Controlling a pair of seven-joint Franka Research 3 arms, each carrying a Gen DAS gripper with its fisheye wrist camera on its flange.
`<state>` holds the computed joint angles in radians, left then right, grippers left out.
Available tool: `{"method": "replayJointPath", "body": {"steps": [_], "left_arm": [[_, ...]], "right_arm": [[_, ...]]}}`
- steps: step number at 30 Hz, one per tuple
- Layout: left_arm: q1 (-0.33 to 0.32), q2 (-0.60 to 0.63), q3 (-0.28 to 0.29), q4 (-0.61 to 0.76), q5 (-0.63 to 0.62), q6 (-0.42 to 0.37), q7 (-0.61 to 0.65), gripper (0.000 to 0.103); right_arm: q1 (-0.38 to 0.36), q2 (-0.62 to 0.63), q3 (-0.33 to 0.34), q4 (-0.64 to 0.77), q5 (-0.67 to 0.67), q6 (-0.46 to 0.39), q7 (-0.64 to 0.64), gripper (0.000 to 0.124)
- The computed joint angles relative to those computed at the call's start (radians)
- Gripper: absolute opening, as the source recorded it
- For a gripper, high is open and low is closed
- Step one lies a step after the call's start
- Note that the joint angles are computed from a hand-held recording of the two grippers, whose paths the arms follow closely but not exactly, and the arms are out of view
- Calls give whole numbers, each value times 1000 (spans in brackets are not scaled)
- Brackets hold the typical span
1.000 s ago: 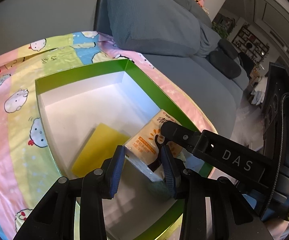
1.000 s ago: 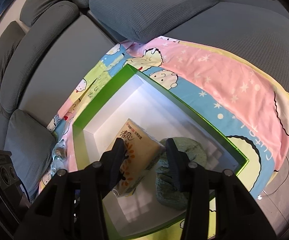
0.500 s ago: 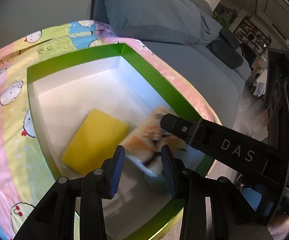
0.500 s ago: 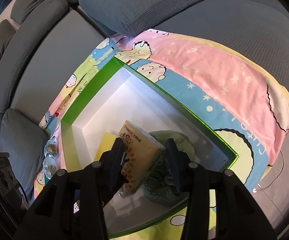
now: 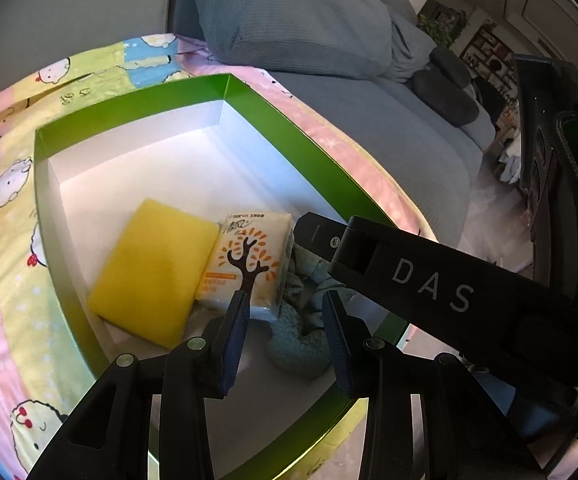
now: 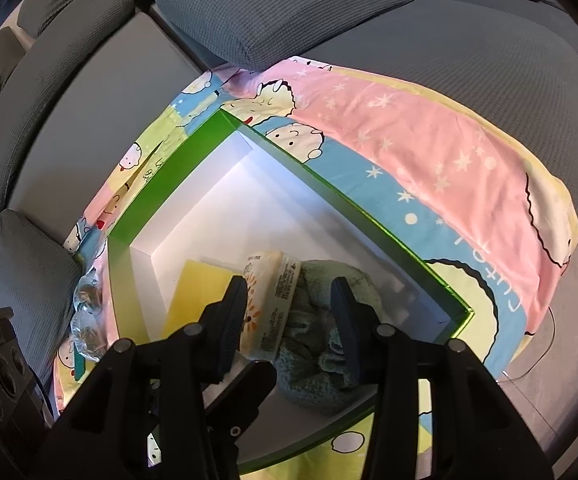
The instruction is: Organize objects
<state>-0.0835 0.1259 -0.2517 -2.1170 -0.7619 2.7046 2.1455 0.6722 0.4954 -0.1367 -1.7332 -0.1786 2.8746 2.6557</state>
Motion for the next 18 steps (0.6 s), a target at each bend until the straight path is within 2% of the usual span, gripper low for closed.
{"method": "replayJointPath", "body": {"steps": [4, 8, 12, 18], "left_arm": [[7, -34, 1, -26, -60, 19, 53, 39], [1, -81, 22, -61, -122, 37, 104, 39], [-8, -140, 62, -98, -234, 33, 190, 39], [-29, -224, 131, -171, -297, 93, 222, 39]], "right_arm": [[24, -1, -25, -1, -17, 10, 29, 44], [74, -6, -80, -2, -83, 29, 100, 44], [124, -7, -133, -5, -142, 83, 172, 53], [155, 16, -147, 42, -167, 109, 159, 60]]}}
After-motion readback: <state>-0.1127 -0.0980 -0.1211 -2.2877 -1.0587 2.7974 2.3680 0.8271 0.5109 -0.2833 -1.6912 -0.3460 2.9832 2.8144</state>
